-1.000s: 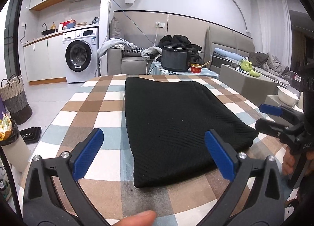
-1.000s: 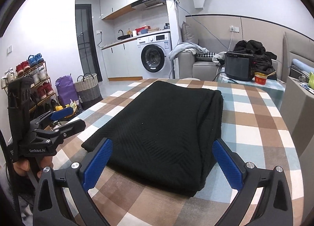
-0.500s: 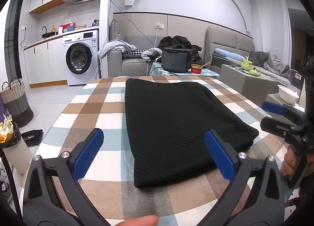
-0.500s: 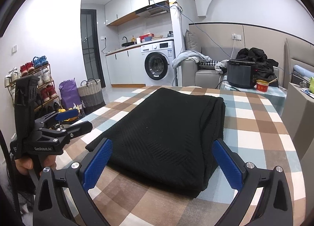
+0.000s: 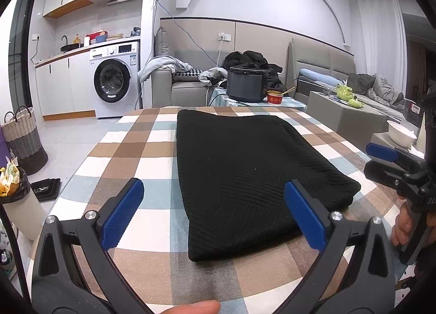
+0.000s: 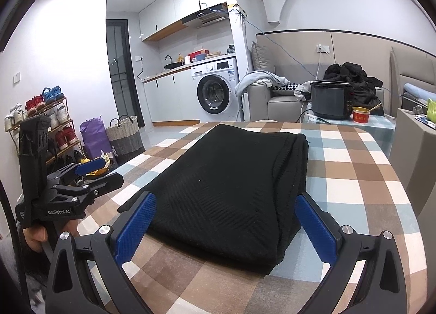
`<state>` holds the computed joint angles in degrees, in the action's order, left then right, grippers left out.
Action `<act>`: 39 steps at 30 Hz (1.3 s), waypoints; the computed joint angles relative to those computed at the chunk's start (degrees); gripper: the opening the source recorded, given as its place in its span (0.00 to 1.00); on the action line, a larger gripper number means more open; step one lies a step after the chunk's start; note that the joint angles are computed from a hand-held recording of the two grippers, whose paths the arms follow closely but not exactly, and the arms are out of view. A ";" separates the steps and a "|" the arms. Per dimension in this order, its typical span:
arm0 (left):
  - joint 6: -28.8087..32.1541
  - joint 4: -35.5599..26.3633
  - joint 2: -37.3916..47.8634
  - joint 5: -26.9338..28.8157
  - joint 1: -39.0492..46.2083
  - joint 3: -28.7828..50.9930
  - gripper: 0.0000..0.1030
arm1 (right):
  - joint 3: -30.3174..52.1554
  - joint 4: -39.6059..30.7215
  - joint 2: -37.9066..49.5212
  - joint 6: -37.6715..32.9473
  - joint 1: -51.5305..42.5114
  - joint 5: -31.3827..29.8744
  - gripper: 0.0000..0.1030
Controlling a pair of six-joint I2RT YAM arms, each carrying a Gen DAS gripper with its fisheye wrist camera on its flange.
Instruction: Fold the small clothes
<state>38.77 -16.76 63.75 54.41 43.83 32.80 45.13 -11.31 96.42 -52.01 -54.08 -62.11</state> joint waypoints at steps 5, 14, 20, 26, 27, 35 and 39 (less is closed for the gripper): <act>-0.03 0.16 0.26 0.03 -0.01 0.06 0.99 | -0.27 -0.33 -0.39 -0.81 -0.12 -0.09 1.00; 0.21 -0.10 0.26 0.14 0.18 0.13 0.99 | -0.77 0.40 -0.71 0.23 -0.09 0.07 1.00; 0.24 -0.08 0.28 0.18 0.21 0.14 0.99 | -0.75 0.23 -0.73 0.12 -0.11 0.12 1.00; 0.22 -0.13 0.30 0.19 0.25 0.15 0.99 | -0.73 0.24 -0.71 0.15 -0.11 0.12 1.00; 0.22 -0.13 0.30 0.19 0.25 0.15 0.99 | -0.73 0.28 -0.70 0.19 -0.10 0.11 1.00; 0.26 -0.15 0.36 0.20 0.29 0.19 0.99 | -0.64 0.22 -0.59 0.08 -0.08 0.12 1.00; 0.23 -0.02 0.38 0.22 0.28 0.13 0.99 | -0.66 0.23 -0.63 0.13 -0.08 0.16 1.00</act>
<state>39.00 -16.77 64.13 54.63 44.11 32.93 44.47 -11.08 95.79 -51.89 -54.16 -61.96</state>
